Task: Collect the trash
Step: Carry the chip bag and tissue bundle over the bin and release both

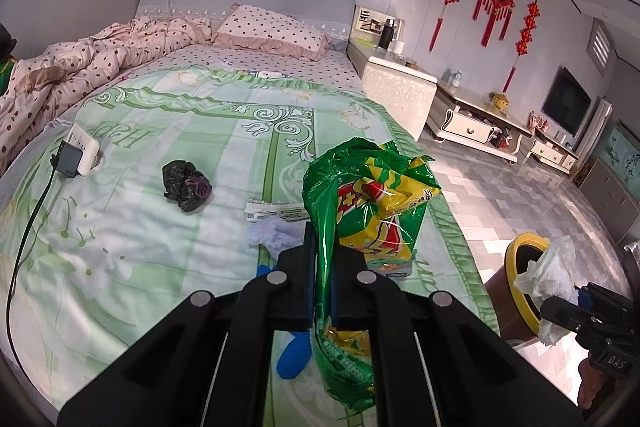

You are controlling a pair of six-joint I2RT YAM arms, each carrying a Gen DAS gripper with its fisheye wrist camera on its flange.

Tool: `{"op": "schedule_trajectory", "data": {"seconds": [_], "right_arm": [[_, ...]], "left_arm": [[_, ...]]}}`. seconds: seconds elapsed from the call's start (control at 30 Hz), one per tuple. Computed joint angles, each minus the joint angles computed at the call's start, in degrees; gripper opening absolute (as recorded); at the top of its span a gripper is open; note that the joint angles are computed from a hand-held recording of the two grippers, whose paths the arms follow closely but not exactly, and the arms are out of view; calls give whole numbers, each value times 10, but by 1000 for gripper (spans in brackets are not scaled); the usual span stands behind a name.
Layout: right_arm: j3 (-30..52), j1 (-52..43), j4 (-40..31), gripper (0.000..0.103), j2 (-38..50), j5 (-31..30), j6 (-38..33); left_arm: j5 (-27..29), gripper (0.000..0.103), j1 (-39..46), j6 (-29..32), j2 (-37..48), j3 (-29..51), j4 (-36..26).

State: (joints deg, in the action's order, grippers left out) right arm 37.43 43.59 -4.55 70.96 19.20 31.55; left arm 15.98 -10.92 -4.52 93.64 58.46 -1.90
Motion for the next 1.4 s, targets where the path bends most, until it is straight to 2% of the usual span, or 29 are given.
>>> {"op": "schedule_trajectory", "data": {"seconds": [0.13,0.43,0.67,0.8,1.0,1.2,1.4], "right_arm": [[-10,-12,-48,30,-74,22,-5],[-18,-85,-162,30,-233,27,-26],[-20,-202,-241,30,-349,-14,-64],[-21,-313,-275,30,-402,-75,-99],[-27,-516,-312,30,-458,-210,-164],[-41,-741,-330,30,-462,-381,-247],[-67,-859,-311,30,-432,-461,-292]], "left_arm": [[-16,5,-45,-15,-20,11,-16],[-53,5,-153,-44,-24,67,-43],[-77,5,-230,-62,11,139,-59],[-89,5,-275,-71,43,190,-69],[-102,5,-339,-79,106,273,-88],[-104,5,-390,-89,180,360,-109],[-107,5,-420,-97,259,446,-135]]}}
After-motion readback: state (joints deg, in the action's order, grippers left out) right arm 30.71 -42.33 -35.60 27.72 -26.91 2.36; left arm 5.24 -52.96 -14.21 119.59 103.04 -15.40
